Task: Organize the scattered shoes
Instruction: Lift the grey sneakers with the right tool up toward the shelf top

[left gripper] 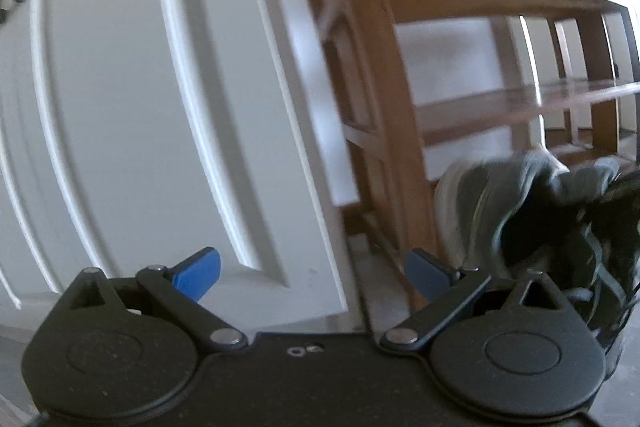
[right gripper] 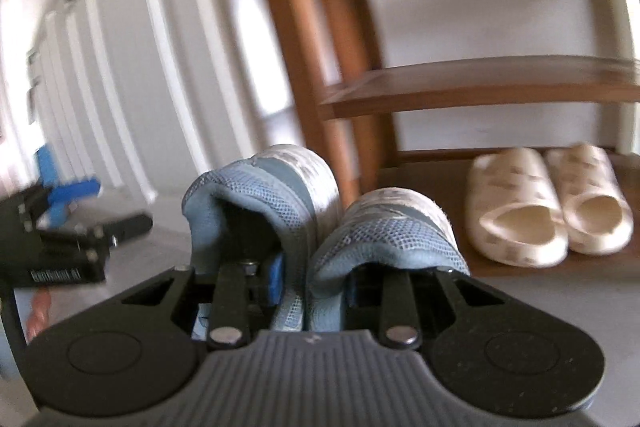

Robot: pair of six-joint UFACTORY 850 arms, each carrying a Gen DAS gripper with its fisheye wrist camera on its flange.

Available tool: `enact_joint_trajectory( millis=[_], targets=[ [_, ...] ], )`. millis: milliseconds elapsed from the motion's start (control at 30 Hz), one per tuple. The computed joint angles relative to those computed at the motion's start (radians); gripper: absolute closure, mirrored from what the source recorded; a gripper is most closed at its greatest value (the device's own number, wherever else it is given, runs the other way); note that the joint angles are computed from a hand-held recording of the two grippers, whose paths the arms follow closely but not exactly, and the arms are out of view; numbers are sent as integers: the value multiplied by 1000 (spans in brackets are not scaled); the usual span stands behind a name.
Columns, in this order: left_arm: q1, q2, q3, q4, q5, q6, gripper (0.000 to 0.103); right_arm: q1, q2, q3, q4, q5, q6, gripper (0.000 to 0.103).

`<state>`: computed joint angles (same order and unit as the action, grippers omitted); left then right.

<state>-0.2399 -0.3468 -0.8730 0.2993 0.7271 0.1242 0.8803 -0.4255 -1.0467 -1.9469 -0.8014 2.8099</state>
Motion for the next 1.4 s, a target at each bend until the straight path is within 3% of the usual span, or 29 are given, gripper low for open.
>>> enact_joint_trajectory(
  millis=[333,633,1400],
  targets=[
    [-120,-85,-94,-69,-97,31,3,39,99,150,187,-102,5,70],
    [-189,-118,-140,-84,-181,30,3,130,178,265,339,-185,60,70],
    [-264,-174,-225,-48,-338,-25,3,183,225,336,469,-239,137,70]
  ],
)
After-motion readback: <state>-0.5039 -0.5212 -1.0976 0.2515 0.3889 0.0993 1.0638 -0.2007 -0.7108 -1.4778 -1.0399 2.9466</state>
